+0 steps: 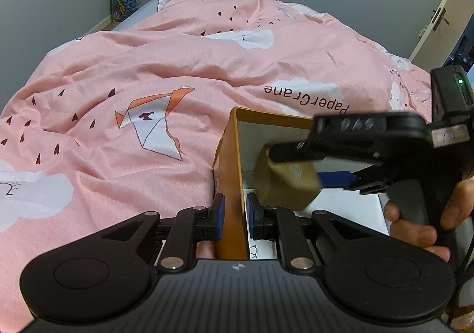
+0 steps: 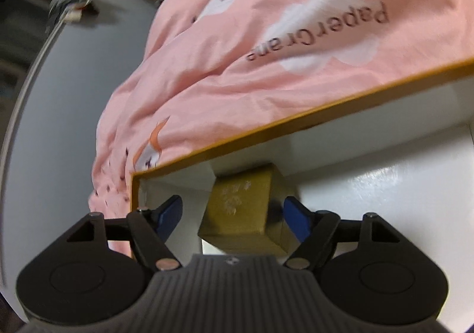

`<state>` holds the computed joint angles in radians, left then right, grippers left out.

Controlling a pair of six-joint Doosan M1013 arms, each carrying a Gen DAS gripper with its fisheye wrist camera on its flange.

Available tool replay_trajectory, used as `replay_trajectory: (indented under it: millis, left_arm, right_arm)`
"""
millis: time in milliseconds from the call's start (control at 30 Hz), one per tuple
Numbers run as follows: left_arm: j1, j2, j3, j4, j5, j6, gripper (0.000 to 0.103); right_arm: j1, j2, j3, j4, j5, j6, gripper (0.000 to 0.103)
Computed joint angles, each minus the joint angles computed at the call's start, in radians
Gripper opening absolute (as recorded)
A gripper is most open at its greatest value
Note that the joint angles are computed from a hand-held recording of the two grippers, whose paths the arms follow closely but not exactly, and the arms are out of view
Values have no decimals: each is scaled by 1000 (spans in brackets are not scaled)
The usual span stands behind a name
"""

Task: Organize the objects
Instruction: 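Lower the gold box into the cardboard box and open the right tool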

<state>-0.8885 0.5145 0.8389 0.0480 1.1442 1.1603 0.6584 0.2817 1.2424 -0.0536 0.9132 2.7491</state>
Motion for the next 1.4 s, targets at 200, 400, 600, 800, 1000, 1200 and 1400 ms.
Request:
replay_trajectory:
  millis: [200, 400, 600, 800, 1000, 1200, 1400]
  left_arm:
    - [0, -3, 4, -1, -2, -2, 17]
    - [-1, -3, 5, -3, 2, 0, 18]
    - [-1, -4, 7, 1, 0, -20, 18]
    - [-1, -5, 5, 7, -5, -29, 18]
    - [-1, -5, 5, 9, -6, -26, 18]
    - [-1, -3, 4, 9, -3, -28, 18]
    - [-3, -2, 2, 20, 6, -30, 18]
  right_arm:
    - [13, 23, -28, 2, 67, -128, 74]
    - [31, 26, -36, -28, 123, -216, 78]
    - [16, 27, -20, 3, 143, -111, 80]
    - [10, 55, -46, -16, 153, 68, 89]
    - [33, 134, -164, -103, 317, 32, 89]
    - [32, 149, -182, -104, 344, 8, 89]
    - [24, 142, -174, -44, 344, -64, 89]
